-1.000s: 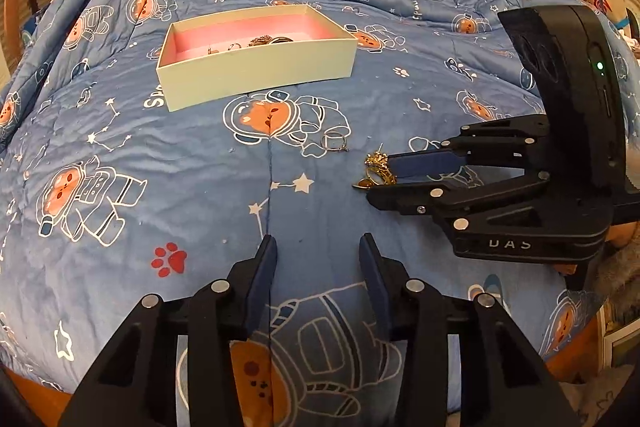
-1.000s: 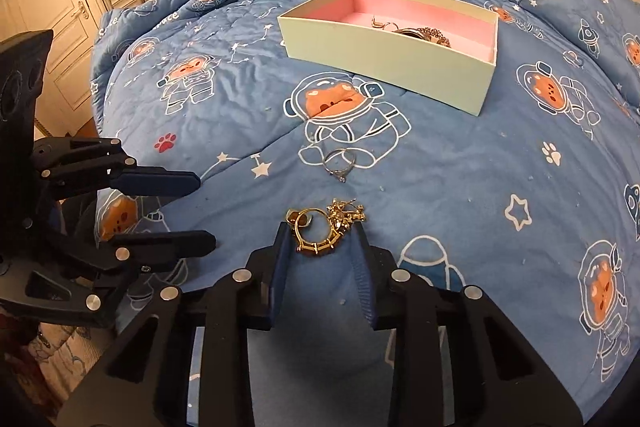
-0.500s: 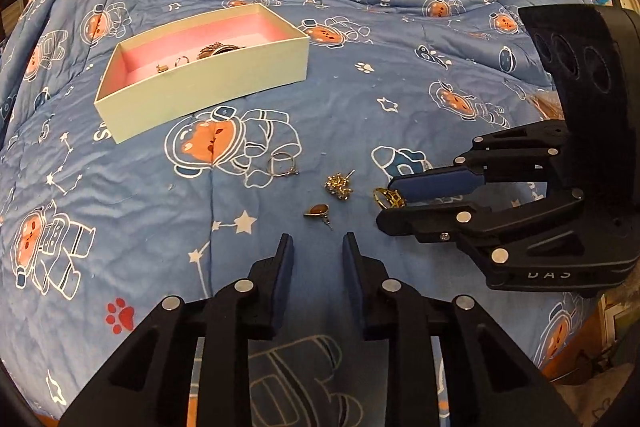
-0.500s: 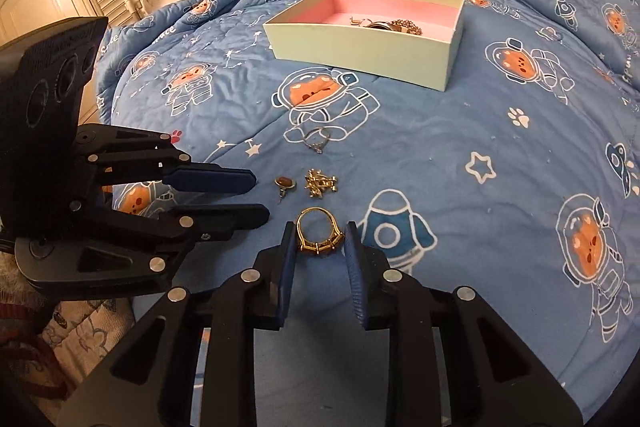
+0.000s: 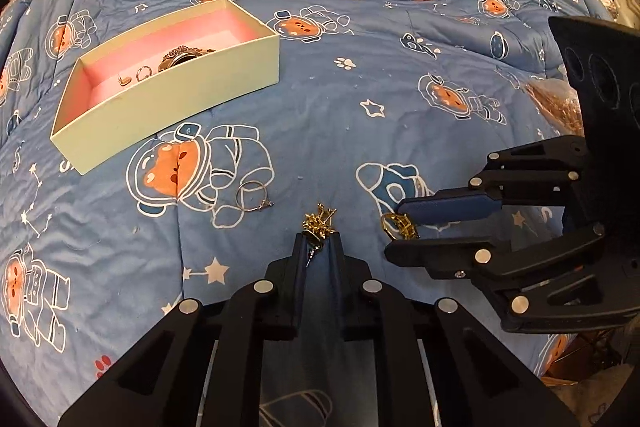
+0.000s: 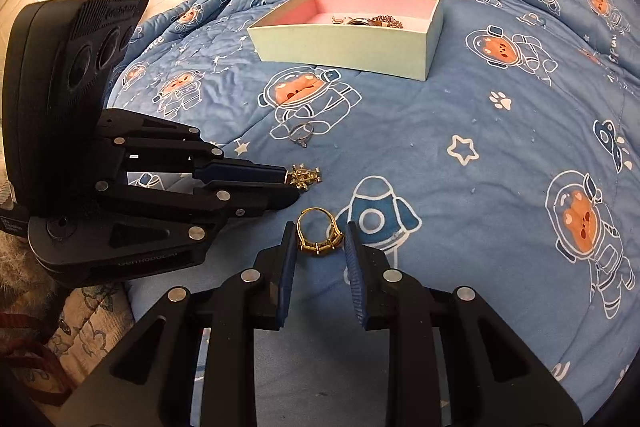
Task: Organize jewelry
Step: 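Grasp the gold hoop earring with the right gripper while the left gripper grasps a small gold stud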
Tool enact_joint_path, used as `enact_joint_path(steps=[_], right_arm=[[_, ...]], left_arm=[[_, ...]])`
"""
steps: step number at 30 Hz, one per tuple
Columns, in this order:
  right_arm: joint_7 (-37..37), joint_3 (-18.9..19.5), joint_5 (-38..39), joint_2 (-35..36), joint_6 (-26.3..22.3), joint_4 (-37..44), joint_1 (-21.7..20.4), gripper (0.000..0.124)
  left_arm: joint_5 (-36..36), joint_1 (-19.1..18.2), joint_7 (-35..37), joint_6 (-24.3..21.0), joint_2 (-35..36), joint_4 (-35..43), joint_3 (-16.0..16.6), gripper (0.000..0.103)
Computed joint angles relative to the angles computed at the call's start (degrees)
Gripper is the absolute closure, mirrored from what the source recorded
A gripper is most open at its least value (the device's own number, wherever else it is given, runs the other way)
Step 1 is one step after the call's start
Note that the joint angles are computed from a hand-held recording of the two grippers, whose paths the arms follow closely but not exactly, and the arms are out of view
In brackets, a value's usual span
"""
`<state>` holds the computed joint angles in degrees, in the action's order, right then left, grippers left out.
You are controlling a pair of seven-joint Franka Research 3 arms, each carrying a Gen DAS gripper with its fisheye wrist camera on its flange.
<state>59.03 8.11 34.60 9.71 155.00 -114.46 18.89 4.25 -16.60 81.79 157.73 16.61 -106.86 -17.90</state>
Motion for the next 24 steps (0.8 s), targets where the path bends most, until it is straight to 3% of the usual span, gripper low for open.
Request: enact_joint_path(steps=[10, 24], right_arm=[[0.8, -0.03, 0.38, -0.53, 0.51, -0.8, 0.09, 0.099], [0.29, 0.28, 1.52, -2.14, 1.96, -1.17, 0.81, 0.099]], left_arm=[[1.27, -0.16, -2.21, 1.9, -0.07, -0.88, 0.28, 0.094], [-1.07, 0.91, -5.14, 6.61, -6.51, -7.98, 0.72, 0.095]])
